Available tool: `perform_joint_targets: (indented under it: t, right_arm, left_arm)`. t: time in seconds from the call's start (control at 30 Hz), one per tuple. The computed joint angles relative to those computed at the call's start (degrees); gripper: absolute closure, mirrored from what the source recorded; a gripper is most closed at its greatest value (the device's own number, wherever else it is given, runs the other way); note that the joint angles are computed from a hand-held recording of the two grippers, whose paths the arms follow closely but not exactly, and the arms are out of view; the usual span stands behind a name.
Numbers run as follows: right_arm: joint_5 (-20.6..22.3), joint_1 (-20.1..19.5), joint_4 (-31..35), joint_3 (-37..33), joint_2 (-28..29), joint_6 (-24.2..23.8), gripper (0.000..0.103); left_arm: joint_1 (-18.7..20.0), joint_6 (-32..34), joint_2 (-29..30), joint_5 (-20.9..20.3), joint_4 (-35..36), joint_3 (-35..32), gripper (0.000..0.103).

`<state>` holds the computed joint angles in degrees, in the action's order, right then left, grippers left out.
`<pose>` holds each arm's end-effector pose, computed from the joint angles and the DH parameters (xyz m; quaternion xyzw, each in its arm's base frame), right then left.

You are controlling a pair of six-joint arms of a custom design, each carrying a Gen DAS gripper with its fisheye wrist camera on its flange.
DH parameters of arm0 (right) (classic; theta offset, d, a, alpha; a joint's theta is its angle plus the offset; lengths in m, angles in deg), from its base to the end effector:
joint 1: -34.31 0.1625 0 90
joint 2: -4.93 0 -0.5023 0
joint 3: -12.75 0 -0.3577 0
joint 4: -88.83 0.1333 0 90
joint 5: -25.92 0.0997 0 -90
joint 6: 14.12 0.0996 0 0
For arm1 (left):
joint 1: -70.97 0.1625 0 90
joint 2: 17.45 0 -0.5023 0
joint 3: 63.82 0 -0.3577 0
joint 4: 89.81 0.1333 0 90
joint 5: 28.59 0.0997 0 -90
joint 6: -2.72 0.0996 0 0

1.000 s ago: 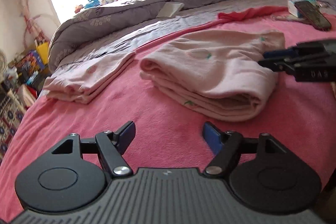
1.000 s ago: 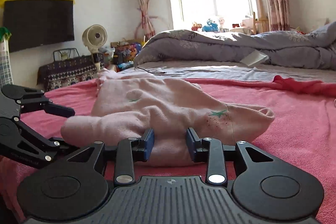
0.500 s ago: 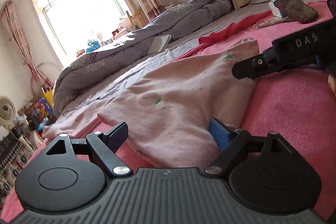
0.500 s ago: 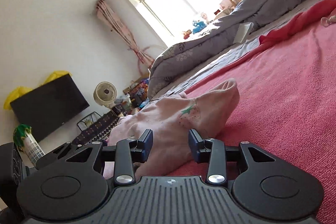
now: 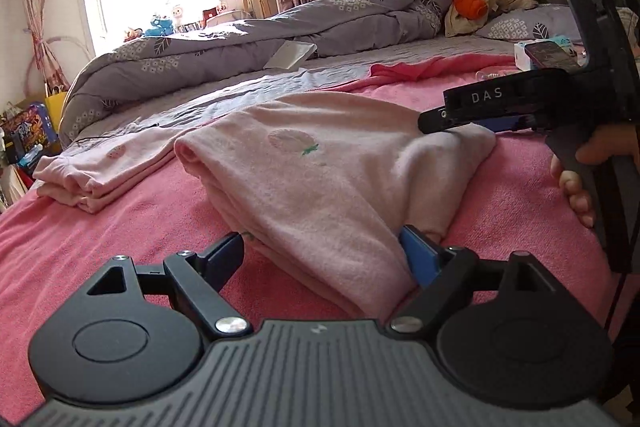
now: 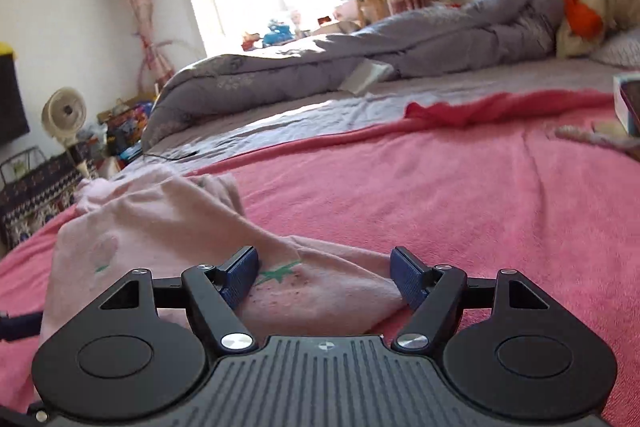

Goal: Fold clothes

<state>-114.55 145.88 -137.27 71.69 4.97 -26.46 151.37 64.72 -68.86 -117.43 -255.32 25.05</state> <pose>0.3358 -0.6959 -0.0613 -0.0479 -0.7541 0.5888 0.2869 0.0105 -0.7494 0.3206 0.5503 0.7687 -0.2882 0.1525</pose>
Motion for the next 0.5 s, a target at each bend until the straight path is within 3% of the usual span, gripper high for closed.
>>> perform_joint_targets:
  t: [0.17, 0.27, 0.37, 0.5]
  right_arm:
    - [-4.45, 0.76, 3.83, -6.31, 2.69, -6.58, 0.027]
    - [-2.16, 0.29, 2.85, -2.63, 1.10, -3.31, 0.025]
    - [-0.12, -0.06, 1.42, -0.34, 0.18, -1.61, 0.024]
    - [0.08, -0.02, 1.13, -0.46, 0.16, -1.91, 0.024]
  left_arm:
    - [1.62, -6.75, -1.43, -1.31, 12.82, -4.85, 0.014]
    - [0.26, -9.09, -3.86, 4.49, 9.97, -3.83, 0.017]
    - [-0.27, -11.80, -4.42, -1.43, 9.49, -6.72, 0.014]
    - [-3.72, -3.82, -0.45, 0.63, 1.88, -6.48, 0.008]
